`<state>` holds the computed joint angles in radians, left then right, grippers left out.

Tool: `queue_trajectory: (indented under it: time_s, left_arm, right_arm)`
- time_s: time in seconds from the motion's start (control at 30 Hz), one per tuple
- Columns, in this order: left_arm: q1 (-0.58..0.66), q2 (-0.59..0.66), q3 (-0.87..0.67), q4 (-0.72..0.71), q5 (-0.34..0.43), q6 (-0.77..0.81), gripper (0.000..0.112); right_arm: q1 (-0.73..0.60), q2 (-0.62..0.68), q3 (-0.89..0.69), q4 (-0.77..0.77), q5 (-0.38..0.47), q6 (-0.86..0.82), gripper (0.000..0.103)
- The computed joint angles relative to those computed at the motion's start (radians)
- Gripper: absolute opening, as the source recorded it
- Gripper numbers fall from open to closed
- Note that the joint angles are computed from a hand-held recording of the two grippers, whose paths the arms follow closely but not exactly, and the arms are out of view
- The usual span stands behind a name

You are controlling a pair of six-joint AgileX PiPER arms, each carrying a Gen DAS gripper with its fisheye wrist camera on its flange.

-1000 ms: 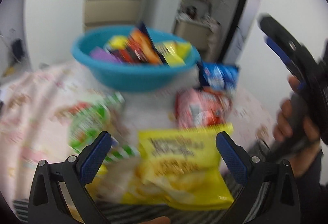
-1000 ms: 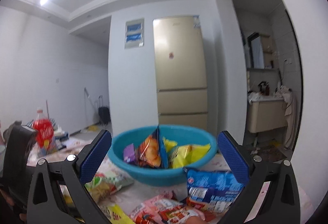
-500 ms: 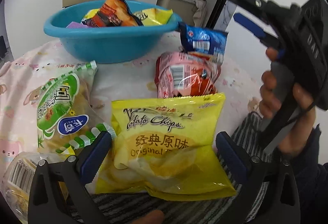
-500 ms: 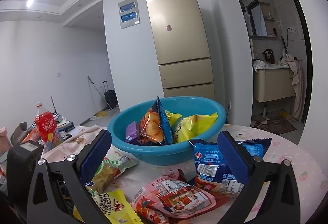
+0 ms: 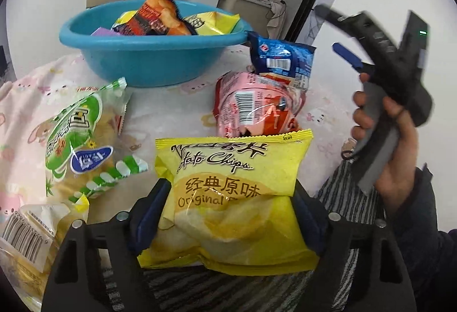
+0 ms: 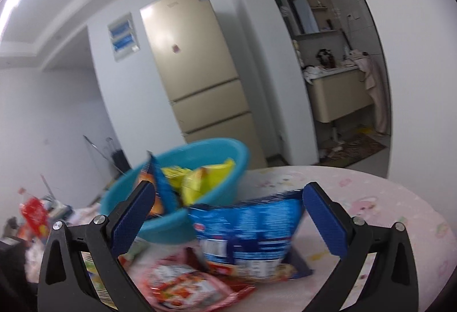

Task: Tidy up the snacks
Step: 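Grasp the yellow potato chip bag with the left tool while the right tool grasps the blue snack bag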

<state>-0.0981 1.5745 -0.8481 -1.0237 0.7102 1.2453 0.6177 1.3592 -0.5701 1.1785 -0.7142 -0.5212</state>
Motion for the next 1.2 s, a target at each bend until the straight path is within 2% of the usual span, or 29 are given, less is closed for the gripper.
queue_trajectory:
  time_s: [0.07,0.13,0.2,0.3,0.37,0.43,0.6,0.7,0.8,0.97,1.2]
  left_arm:
    - [0.002,0.002,-0.002,0.0,0.001,-0.002,0.082]
    - [0.007,0.004,-0.004,-0.001,0.007,-0.004,0.082]
    - [0.002,0.001,-0.003,0.003,0.0,-0.01,0.082]
    - [-0.002,-0.002,-0.002,0.01,-0.007,-0.02,0.082]
    - [-0.008,-0.001,-0.004,0.013,-0.012,-0.029,0.082]
    - [-0.007,-0.002,-0.004,0.015,-0.012,-0.03,0.082]
    - [0.0,0.002,-0.008,0.01,-0.001,-0.034,0.082]
    - [0.009,0.008,-0.013,0.005,0.012,-0.036,0.082]
    - [0.008,0.006,-0.011,0.005,0.011,-0.037,0.082]
    - [0.007,0.004,-0.011,0.006,0.01,-0.038,0.082]
    - [0.018,0.007,-0.012,-0.007,0.023,-0.039,0.082]
  right_arm:
    - [-0.047,0.009,-0.01,-0.001,0.058,-0.044,0.103]
    - [-0.119,0.039,-0.042,0.003,0.197,-0.111,0.103]
    - [-0.162,0.098,-0.089,0.09,0.292,-0.225,0.103]
    - [-0.187,0.166,-0.142,0.231,0.367,-0.389,0.103]
    - [-0.18,0.186,-0.161,0.296,0.352,-0.454,0.103]
    - [-0.181,0.206,-0.18,0.291,0.347,-0.455,0.103]
    - [-0.142,0.237,-0.203,0.303,0.276,-0.474,0.103]
    - [-0.155,0.246,-0.214,0.356,0.306,-0.529,0.103]
    - [-0.179,0.285,-0.259,0.548,0.354,-0.728,0.102]
    - [-0.173,0.242,-0.215,0.453,0.348,-0.625,0.089]
    - [-0.135,0.185,-0.156,0.299,0.254,-0.436,0.084]
